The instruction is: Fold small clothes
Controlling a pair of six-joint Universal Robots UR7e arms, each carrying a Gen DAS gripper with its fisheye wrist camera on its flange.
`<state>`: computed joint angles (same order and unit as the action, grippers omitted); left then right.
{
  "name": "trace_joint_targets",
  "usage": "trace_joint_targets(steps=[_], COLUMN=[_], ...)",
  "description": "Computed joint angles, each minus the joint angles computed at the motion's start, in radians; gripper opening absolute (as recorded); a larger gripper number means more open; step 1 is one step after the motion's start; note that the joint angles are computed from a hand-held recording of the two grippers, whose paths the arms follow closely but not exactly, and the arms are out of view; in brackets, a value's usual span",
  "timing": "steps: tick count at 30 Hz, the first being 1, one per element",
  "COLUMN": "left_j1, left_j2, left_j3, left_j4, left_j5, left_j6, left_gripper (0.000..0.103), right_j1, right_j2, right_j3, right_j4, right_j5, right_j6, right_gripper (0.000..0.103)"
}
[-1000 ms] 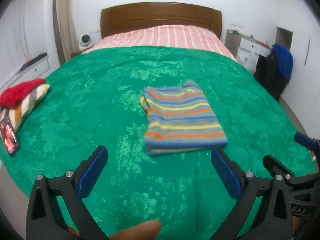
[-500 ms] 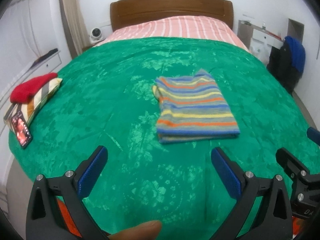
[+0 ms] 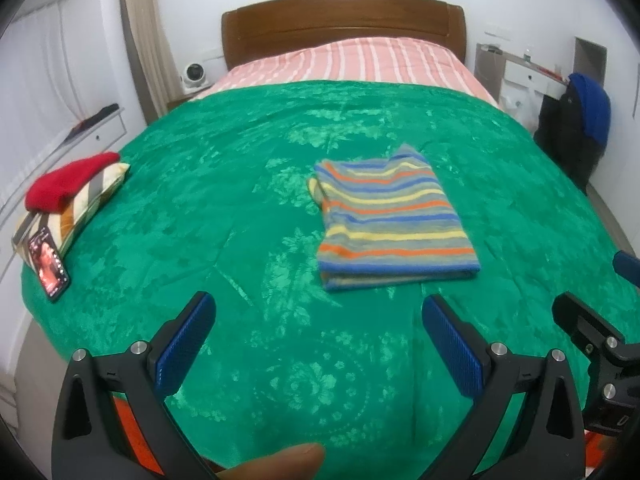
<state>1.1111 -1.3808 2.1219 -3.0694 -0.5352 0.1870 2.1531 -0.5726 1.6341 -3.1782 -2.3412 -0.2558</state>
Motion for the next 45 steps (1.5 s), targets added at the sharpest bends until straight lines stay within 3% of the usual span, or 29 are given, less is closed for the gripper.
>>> trace_joint_targets(steps=[7,17,21,30,33,45], left_j1=[-0.009,-0.013,-0.025,-0.01,-0.014,-0.021], left_j2=[0.018,0.018,0.022,-0.063,-0.067,-0.064], left_j3=[0.006,0.006,-0.001,-0.029,-0.032,-0.028], left_j4=[-0.063,-0.06,-0.063,0.185,0.233,0.226], left_j5=[0.027,0.038,0.099,0.008,0.03,0.064], left_j6=[0.069,0.069,0.051,-0.107,-0.131,-0.12], left_gripper=[0.103,0.103,0.103,0.103,0.103,0.103], right_j1=[-0.003,-0.007,-0.008,0.016,0.019,0.02], right_j2=[-0.002,-0.005,-0.019,-0.023,-0.02,-0.02], right_j3=[-0.001,-0.002,0.005,-0.02,-0.03,-0.035], right_j4=[0.003,0.028,0.045,0.07,0.103,0.129], right_j5=[0.0,0.001,0.033,0.046,0.041,0.027], right_j6=[0.005,0.025,0.049,0.046,0.058,0.057], right_gripper=[0.103,0.103,0.103,0.103,0.103,0.103])
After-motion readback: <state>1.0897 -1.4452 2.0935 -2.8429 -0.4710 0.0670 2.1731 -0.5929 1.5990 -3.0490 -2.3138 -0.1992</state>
